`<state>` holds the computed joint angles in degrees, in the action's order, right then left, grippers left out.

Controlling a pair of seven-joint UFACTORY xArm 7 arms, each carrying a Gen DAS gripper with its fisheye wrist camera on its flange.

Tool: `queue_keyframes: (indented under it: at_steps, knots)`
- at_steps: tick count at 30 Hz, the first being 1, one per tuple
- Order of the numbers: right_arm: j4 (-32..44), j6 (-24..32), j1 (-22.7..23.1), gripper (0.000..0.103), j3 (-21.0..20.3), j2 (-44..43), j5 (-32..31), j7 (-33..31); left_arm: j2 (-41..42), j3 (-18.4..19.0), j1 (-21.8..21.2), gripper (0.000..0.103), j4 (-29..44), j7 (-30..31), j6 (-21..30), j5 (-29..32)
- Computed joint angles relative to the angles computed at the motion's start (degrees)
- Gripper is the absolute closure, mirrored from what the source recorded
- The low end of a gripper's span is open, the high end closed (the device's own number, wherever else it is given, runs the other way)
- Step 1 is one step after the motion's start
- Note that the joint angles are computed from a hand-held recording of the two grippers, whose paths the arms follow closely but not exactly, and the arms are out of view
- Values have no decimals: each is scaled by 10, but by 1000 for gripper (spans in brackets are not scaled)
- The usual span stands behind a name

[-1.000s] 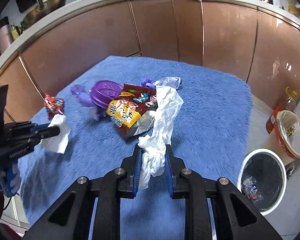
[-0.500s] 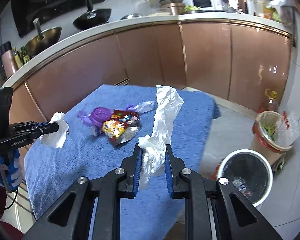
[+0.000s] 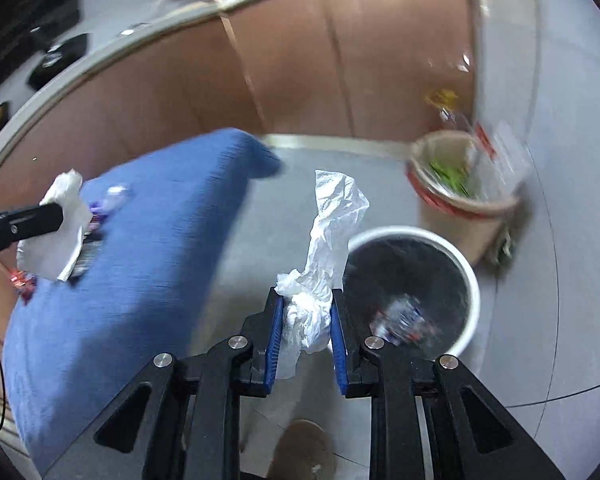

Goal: Collect trash
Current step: 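Carry the tissue and white bag over the bin and open both tools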

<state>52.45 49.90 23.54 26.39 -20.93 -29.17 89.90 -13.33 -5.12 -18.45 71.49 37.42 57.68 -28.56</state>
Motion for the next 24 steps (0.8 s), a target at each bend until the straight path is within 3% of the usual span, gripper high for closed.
queue_keyframes:
  at_steps: [4, 9, 12, 13, 16, 24]
  knots:
    - [-78, -43, -6, 79, -34, -39, 33, -7, 83, -50, -26, 91, 44, -67, -28, 49]
    - [-135, -89, -30, 75, -51, -58, 62, -29, 191, -81, -63, 90, 106, -152, -59, 117]
    - [-152, -107, -47, 71, -57, -49, 71, -46, 236, -85, -78, 77, 131, -187, -66, 138]
    - [-157, -112, -50, 69, -59, -48, 74, -50, 247, -86, -81, 69, 136, -194, -68, 138]
    - [-161, -110, -58, 59, -58, -41, 83, -57, 262, -89, -82, 59, 145, -204, -70, 131]
    - [-161, -76, -57, 57, -38, -73, 96, -33, 209, -92, -57, 57, 110, -147, -63, 57]
